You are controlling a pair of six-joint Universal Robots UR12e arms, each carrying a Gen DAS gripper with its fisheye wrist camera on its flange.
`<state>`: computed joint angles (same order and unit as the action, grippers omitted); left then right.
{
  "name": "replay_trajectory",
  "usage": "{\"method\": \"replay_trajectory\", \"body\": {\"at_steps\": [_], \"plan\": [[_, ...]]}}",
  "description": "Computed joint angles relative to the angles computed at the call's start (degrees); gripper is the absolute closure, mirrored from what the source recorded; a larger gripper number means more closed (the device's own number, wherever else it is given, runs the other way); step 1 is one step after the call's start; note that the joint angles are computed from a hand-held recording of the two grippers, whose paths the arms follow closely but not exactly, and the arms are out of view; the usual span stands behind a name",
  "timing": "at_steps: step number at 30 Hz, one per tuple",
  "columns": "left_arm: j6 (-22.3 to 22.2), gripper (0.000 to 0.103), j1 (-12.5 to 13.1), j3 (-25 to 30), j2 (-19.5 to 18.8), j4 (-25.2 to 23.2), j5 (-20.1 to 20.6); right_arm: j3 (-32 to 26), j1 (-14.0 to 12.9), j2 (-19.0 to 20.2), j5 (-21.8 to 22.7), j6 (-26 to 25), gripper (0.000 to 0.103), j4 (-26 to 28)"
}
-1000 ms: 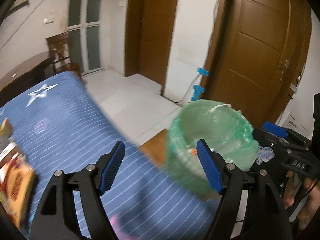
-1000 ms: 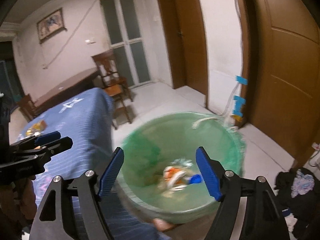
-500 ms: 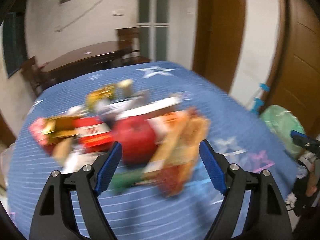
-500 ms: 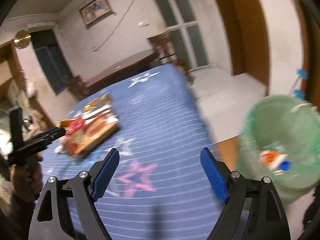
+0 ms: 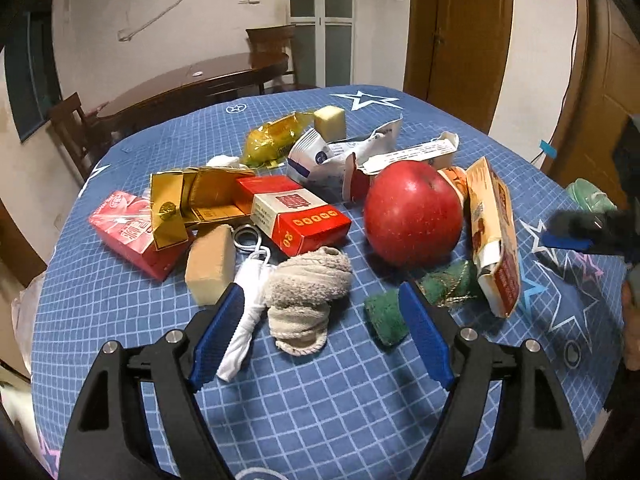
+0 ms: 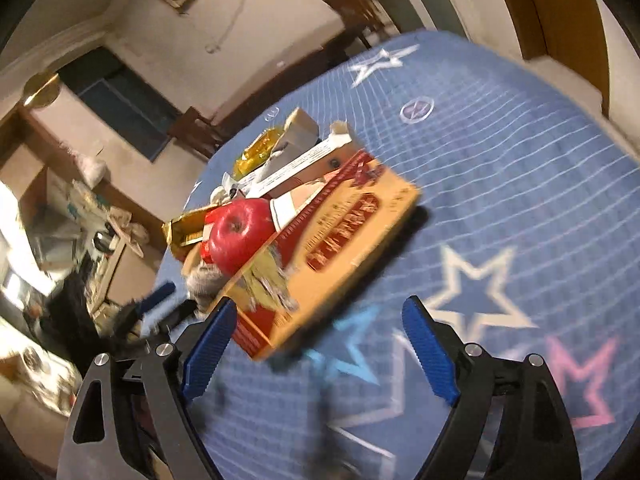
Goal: Collect trash
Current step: 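Grasp the grey sock with the left tool while the right tool grasps the medicine box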
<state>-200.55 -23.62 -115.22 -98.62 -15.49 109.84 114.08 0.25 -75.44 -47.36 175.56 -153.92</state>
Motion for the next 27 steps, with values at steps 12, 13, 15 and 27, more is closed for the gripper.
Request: {"method": "replay_trajectory", "body": {"at_steps": [12,13,15,27], "plan": [[2.0,0.027,2.4,-1.1,0.0,2.5,-6.1,-7.4,7.0,6.2,-9.8,13.2,0.017,-1.7],[1.9,0.027,2.6,-1.2,-0.1,2.7,-6.7,-7.5,7.1,6.3,-9.8,13.2,0.019,-1.9],[1.5,0.027,2.8,-1.2,-0.2,2.7,-6.9,-7.3,7.2,6.5,-9.6,12.6,0.021,-3.0],[0.5,0.056,1.9,-0.5,-1.1,2.1,-5.0,-0.4,4.0,2.7,-5.0,5.4,0.030,-11.5]]}}
